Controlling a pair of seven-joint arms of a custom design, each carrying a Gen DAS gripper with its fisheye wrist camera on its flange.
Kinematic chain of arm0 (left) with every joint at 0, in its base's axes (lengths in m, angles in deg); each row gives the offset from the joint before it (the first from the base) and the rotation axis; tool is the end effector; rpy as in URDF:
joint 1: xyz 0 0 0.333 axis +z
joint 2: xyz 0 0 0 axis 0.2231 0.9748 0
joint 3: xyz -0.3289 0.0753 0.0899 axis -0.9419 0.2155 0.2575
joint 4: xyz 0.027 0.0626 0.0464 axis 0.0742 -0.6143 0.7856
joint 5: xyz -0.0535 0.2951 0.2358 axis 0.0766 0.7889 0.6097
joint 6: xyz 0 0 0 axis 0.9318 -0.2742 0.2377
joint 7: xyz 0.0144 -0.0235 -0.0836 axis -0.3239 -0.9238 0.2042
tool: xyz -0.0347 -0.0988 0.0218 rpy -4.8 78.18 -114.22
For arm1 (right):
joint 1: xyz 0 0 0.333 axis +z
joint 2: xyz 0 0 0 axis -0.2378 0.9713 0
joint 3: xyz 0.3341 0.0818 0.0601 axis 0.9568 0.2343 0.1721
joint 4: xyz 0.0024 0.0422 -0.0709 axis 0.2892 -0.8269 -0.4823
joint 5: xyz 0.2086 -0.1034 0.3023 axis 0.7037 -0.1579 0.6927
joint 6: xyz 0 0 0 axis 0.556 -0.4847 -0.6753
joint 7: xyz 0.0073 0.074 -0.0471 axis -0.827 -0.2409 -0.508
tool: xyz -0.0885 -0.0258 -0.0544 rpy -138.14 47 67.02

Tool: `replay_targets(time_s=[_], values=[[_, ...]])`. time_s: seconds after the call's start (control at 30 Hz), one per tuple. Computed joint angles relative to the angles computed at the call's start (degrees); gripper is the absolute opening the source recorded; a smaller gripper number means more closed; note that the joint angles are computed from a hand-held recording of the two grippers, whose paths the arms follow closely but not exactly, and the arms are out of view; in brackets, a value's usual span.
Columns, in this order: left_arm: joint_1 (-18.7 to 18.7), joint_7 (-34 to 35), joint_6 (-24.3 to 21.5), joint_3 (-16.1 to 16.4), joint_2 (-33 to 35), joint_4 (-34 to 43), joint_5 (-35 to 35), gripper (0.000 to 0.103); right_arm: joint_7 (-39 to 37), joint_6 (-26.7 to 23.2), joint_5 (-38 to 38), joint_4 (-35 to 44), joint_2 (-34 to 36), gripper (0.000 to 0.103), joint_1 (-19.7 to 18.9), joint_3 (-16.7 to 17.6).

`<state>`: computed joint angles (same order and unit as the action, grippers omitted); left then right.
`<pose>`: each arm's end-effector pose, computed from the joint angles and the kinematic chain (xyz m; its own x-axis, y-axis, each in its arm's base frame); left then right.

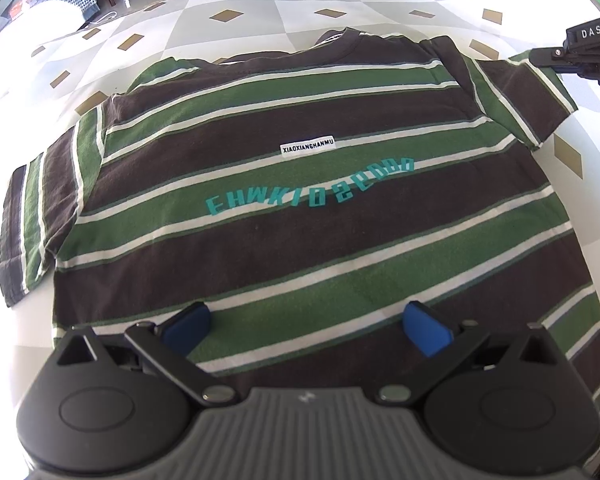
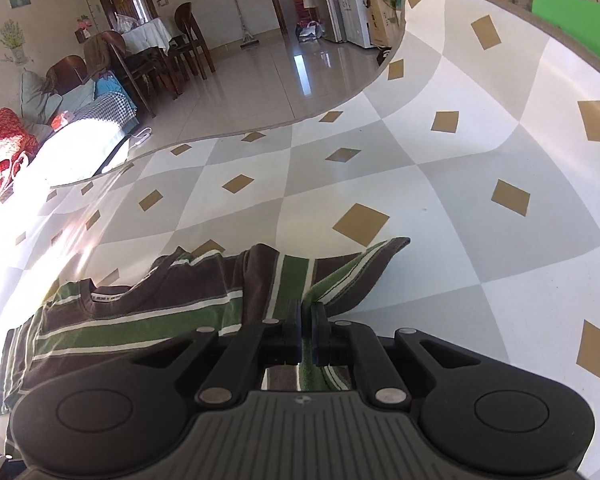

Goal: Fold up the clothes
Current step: 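Grasp the shirt side edge with the right gripper and fold it over the body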

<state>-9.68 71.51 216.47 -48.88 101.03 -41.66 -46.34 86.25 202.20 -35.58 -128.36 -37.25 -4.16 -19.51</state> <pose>0.6027 -0.2093 0.2976 -0.0273 -0.9996 -0.0043 -0.9101 0.0266 -0.4136 0.7372 0.2327 0.3491 0.1833 -0.9613 -0.2058 -0.7210 0.0108 -0.6928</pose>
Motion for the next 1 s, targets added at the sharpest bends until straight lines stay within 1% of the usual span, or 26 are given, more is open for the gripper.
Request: replay_targets(time_s=[0.07,0.1,0.23,0.33,0.37,0.47,0.53,0.6,0.67,0.73,0.8,1.0], values=[[-0.2,-0.2,0.3,0.2,0.0,-0.2,0.2,0.103,-2.2,1.5,-1.2,0.1,0.1,0.006,-0.2,1.5],[-0.3,-0.2,0.4,0.3,-0.1,-0.2,0.2,0.103,-3.7,2.2,-1.8,0.1,0.3,0.006,-0.8,3.0],[-0.4,-0.3,0.7,0.4,-0.2,-0.4,0.3,0.103,-11.3,2.7,-3.7,0.4,1.8,0.006,-3.7,10.2],[-0.4,-0.2,0.9,0.5,-0.2,-0.6,0.3,0.103,-19.6,-0.1,-4.0,1.2,4.1,0.006,-7.6,18.1],[-0.4,0.0,0.9,0.4,-0.2,-0.6,0.2,0.103,-21.6,-1.1,-3.7,1.5,4.7,0.006,-8.2,19.7],[0.0,0.6,1.0,0.1,-0.3,-0.7,-0.1,0.103,-24.9,-2.7,-1.8,2.1,5.5,0.010,-8.3,21.4],[-0.1,0.8,1.2,0.2,-0.3,-0.8,-0.2,0.103,-24.5,-1.6,-0.1,2.3,5.2,0.018,-7.0,19.7],[0.0,1.1,1.4,0.2,-0.2,-0.8,-0.4,0.103,-23.3,-0.7,1.9,2.7,4.8,0.019,-5.1,17.0],[-0.1,1.3,1.5,0.3,-0.2,-0.8,-0.5,0.103,-21.7,-1.5,3.3,3.4,4.4,0.021,-3.4,14.2],[0.0,1.5,1.5,0.3,-0.2,-0.8,-0.8,0.103,-20.2,-3.2,4.2,4.4,4.4,0.022,-1.5,11.4],[0.0,1.7,1.5,0.3,-0.2,-0.8,-1.0,0.103,-19.5,-6.1,4.6,5.5,4.6,0.023,0.0,9.2],[-0.6,1.5,2.1,0.9,-0.3,-1.2,-0.9,0.103,-19.4,-14.9,5.7,8.1,4.8,0.030,3.5,4.4]])
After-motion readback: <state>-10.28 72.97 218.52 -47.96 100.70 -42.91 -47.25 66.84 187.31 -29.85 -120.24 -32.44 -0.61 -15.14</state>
